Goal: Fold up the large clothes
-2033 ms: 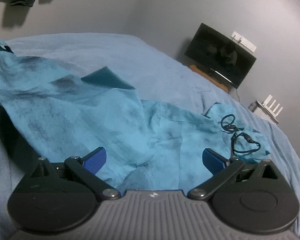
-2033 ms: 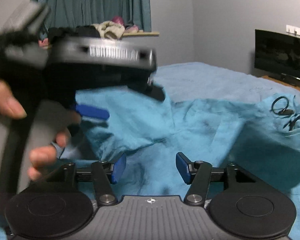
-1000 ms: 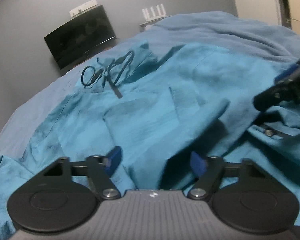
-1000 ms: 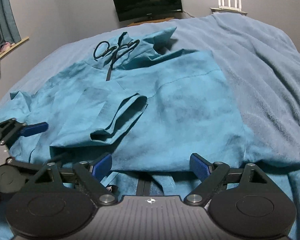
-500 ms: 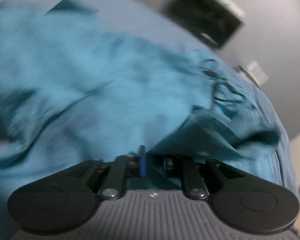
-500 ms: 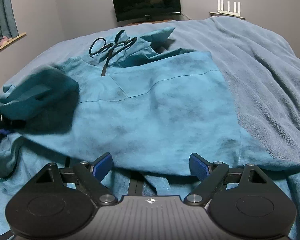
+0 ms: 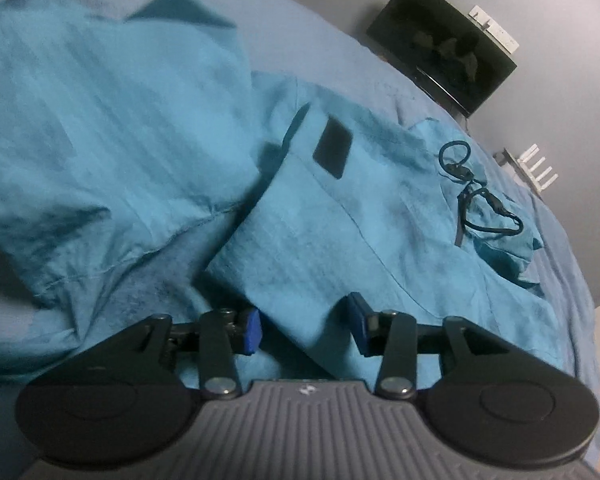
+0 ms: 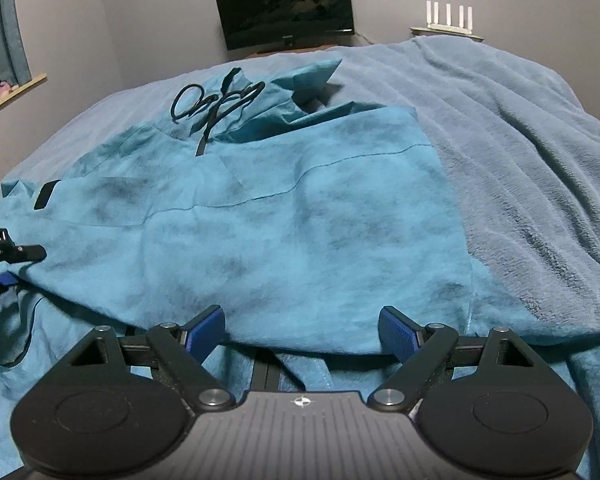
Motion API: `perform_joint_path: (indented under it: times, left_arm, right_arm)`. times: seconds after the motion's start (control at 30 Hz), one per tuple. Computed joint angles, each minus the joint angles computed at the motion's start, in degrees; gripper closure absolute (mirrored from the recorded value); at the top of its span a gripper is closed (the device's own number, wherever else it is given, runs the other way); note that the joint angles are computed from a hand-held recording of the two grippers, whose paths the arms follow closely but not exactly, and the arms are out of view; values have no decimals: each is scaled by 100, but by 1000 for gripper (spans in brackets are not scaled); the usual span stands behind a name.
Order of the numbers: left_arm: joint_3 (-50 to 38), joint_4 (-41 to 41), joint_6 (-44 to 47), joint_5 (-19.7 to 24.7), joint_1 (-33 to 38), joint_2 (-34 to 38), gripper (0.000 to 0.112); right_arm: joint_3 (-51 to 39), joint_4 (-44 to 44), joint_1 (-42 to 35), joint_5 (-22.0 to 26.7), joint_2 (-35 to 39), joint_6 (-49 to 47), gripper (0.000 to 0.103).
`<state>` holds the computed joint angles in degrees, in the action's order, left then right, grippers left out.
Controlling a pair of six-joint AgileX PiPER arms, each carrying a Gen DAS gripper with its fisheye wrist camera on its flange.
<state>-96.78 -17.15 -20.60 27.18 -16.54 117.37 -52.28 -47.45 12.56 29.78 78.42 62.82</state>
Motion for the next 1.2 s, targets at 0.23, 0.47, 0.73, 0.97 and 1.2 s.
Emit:
perform_joint_path:
  times: [0.23, 0.47, 0.73, 0.97, 1.2]
  left_arm:
    - [-75, 1586, -1151, 83, -218, -63, 93]
    - [74, 3362, -2963, 151, -427, -261, 58]
    - [438, 5741, -4124, -366, -772, -660, 32]
    - [-1159, 2422, -300, 1076, -780, 486, 22]
    - [-2369, 2726, 15, 2344, -998, 1242, 9]
  right_arm:
    - [135, -1489, -46, 329, 105, 1746, 21]
    - [37, -998, -517, 208, 360, 1643, 29]
    - [416, -3238, 14, 360, 149, 3571, 12]
    - [-297, -1182, -74, 384, 757, 1145, 0]
    - [-452, -742, -147, 464, 899, 895, 0]
